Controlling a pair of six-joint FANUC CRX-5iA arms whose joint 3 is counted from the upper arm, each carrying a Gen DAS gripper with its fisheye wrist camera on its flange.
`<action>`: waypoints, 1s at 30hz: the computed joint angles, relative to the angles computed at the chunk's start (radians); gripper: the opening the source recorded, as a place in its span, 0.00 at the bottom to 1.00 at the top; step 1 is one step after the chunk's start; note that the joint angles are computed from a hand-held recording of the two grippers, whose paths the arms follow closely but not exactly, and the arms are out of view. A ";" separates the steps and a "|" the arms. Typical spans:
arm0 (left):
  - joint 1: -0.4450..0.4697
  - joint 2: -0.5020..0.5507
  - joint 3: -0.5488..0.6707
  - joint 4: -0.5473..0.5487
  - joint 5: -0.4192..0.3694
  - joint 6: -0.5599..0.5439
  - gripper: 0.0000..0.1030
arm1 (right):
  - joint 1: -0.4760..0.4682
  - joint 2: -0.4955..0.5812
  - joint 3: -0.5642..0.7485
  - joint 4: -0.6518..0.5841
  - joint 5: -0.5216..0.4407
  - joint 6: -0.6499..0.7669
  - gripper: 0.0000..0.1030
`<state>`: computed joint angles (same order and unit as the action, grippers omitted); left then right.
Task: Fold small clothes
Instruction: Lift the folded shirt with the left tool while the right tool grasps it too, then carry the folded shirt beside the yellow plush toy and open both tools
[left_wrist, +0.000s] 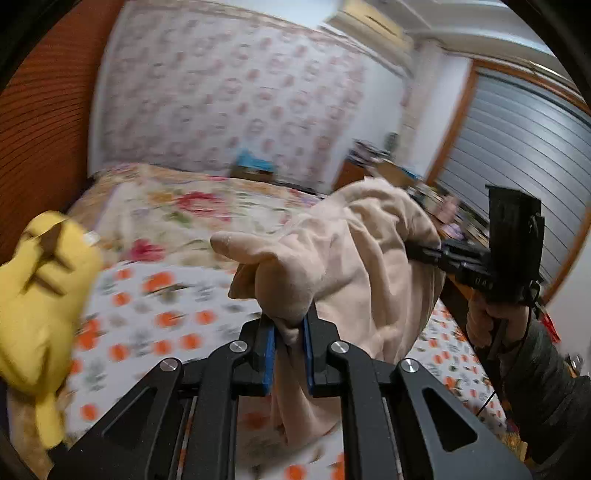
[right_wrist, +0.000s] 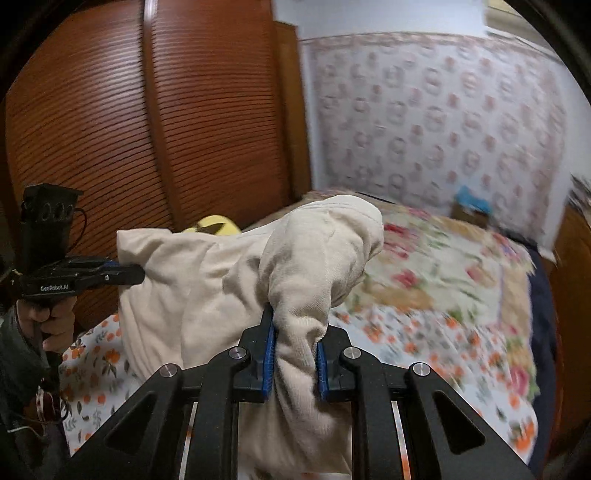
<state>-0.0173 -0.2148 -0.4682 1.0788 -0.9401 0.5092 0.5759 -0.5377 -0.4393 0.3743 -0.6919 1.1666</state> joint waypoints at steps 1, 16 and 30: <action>0.029 -0.005 -0.014 0.003 0.003 0.001 0.13 | -0.004 0.049 0.037 -0.029 0.009 0.048 0.18; 0.200 0.011 -0.128 -0.017 0.145 0.070 0.13 | -0.033 0.645 0.600 -0.255 -0.130 0.504 0.18; 0.242 0.023 -0.086 -0.243 0.167 0.224 0.20 | -0.063 0.795 0.746 -0.263 -0.183 0.410 0.48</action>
